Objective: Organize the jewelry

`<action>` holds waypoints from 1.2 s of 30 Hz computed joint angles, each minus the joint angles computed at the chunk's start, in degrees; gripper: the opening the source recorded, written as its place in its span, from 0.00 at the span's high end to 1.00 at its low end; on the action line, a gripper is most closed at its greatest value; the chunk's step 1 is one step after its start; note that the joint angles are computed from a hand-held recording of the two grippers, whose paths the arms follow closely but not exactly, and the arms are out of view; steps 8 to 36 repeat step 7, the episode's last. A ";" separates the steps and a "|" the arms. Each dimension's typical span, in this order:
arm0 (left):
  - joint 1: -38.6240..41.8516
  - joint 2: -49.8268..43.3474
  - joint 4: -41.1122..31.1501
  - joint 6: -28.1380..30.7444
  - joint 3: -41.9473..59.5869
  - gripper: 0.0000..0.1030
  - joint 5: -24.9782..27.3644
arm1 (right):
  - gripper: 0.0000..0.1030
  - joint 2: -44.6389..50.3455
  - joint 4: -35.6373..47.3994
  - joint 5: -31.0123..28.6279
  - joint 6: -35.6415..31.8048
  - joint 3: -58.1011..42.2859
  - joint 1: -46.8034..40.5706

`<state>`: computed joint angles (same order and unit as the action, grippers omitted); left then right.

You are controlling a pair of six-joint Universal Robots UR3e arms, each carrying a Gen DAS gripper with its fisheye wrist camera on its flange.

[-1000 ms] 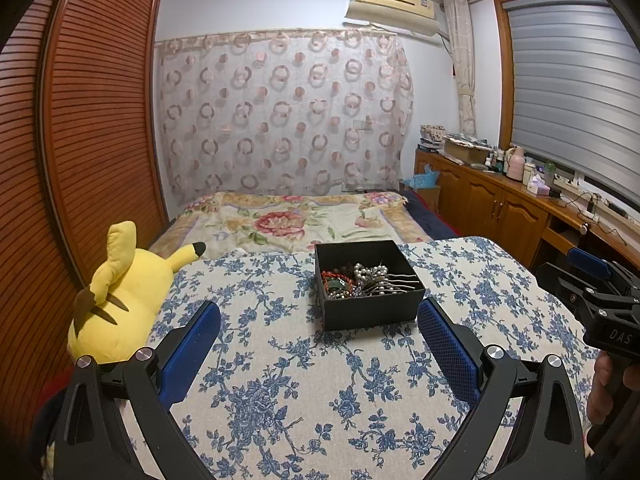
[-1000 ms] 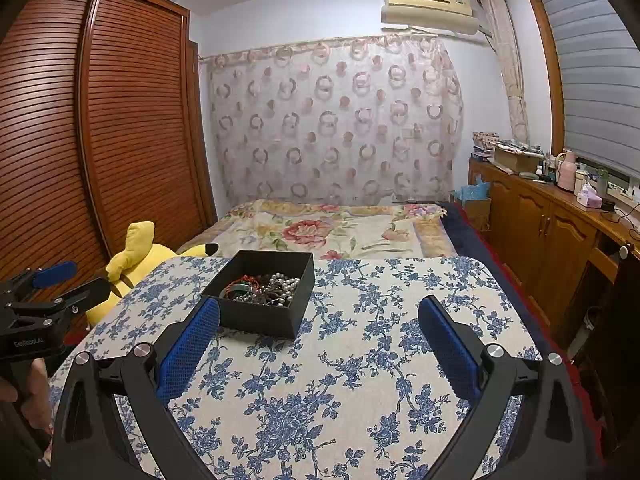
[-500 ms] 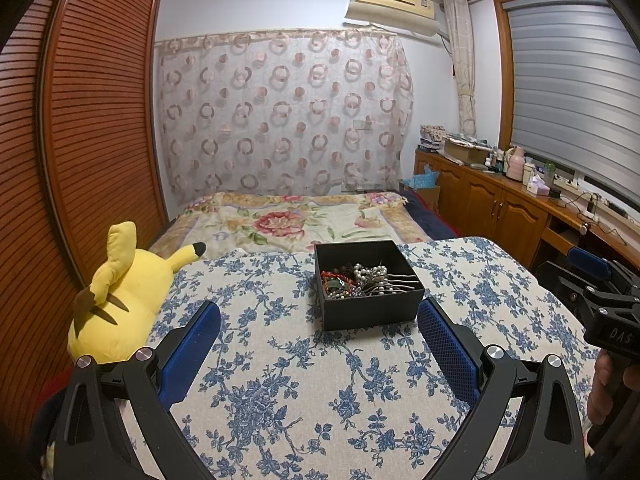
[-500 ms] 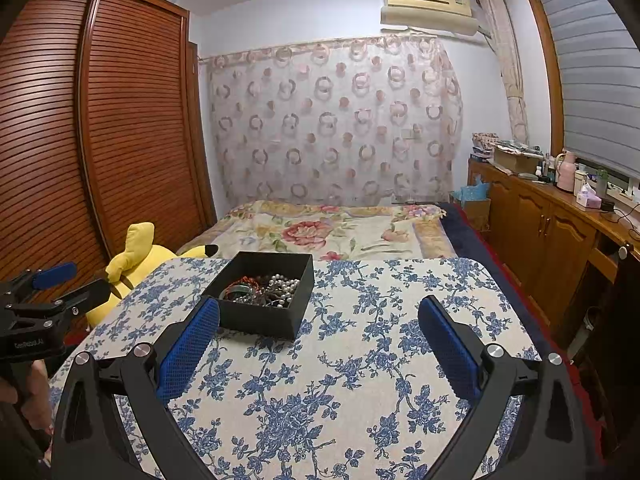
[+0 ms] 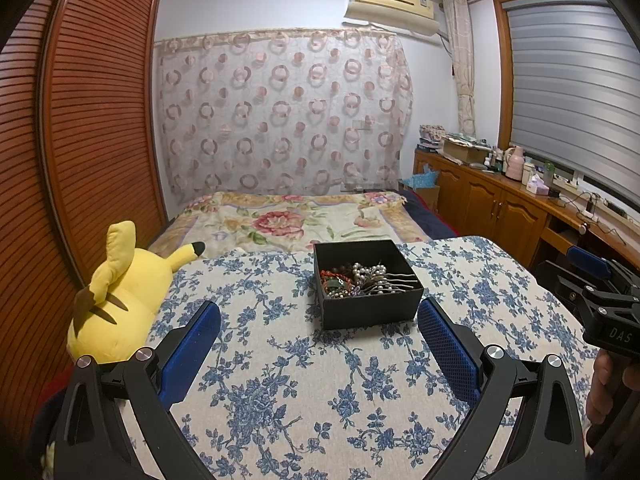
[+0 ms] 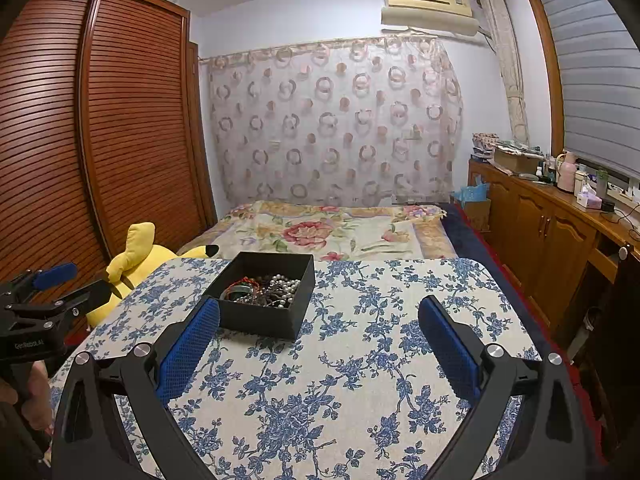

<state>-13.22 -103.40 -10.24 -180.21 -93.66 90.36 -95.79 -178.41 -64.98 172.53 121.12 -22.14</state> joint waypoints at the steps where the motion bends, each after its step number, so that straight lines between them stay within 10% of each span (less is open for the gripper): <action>1: 0.10 -0.05 0.01 0.03 0.00 0.08 -0.13 | 0.03 0.10 -0.19 -0.07 -0.07 0.09 0.00; 36: -0.04 0.43 -0.37 -0.08 -0.12 0.08 -0.22 | 0.03 0.11 -0.32 0.07 0.01 0.10 -0.11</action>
